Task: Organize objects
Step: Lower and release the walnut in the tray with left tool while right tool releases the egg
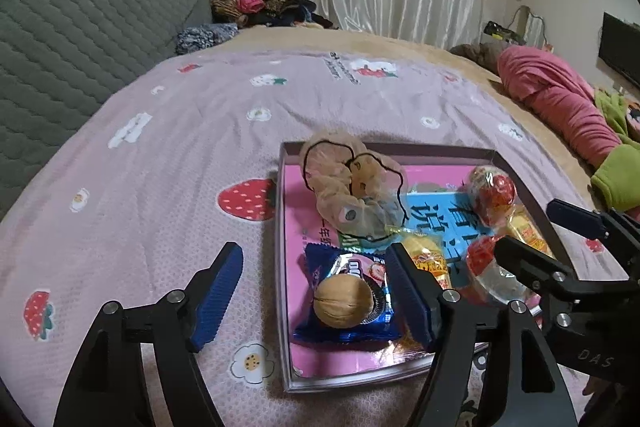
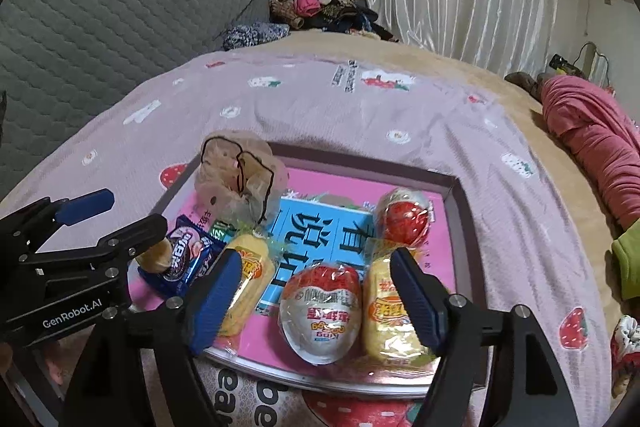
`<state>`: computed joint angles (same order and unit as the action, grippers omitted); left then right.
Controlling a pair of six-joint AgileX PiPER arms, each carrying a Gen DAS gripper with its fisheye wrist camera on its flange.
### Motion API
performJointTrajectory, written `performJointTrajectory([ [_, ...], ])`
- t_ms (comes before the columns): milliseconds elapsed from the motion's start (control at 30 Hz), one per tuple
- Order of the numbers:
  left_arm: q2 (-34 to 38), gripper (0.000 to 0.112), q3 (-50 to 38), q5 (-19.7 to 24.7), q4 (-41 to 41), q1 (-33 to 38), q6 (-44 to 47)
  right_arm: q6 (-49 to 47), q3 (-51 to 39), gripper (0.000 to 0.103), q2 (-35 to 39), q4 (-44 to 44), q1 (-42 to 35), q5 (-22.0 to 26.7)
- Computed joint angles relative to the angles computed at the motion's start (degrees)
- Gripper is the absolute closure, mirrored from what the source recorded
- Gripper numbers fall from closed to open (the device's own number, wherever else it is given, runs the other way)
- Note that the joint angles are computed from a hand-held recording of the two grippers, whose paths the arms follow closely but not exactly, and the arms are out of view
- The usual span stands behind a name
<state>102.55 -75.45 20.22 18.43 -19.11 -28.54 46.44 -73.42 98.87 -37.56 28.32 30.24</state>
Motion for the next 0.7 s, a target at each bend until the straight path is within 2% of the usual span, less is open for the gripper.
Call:
performJointTrajectory([
  [400, -7.62, 0.026, 3.96, 2.06, 5.98, -2.04, -7.43, 8.95, 5.24, 0.011, -9.36, -7.35, 1.98, 2.21],
  [533, -10.80, 0.025, 5.11, 5.42, 10.07, -3.50, -12.14, 13.63, 8.48, 0.004, -13.99, -11.29, 4.08, 3.43],
  [700, -16.43, 0.025, 7.89, 8.74, 14.25, -6.04, -15.93, 11.13, 10.35, 0.001, -18.20, -8.55, 5.19, 4.28],
])
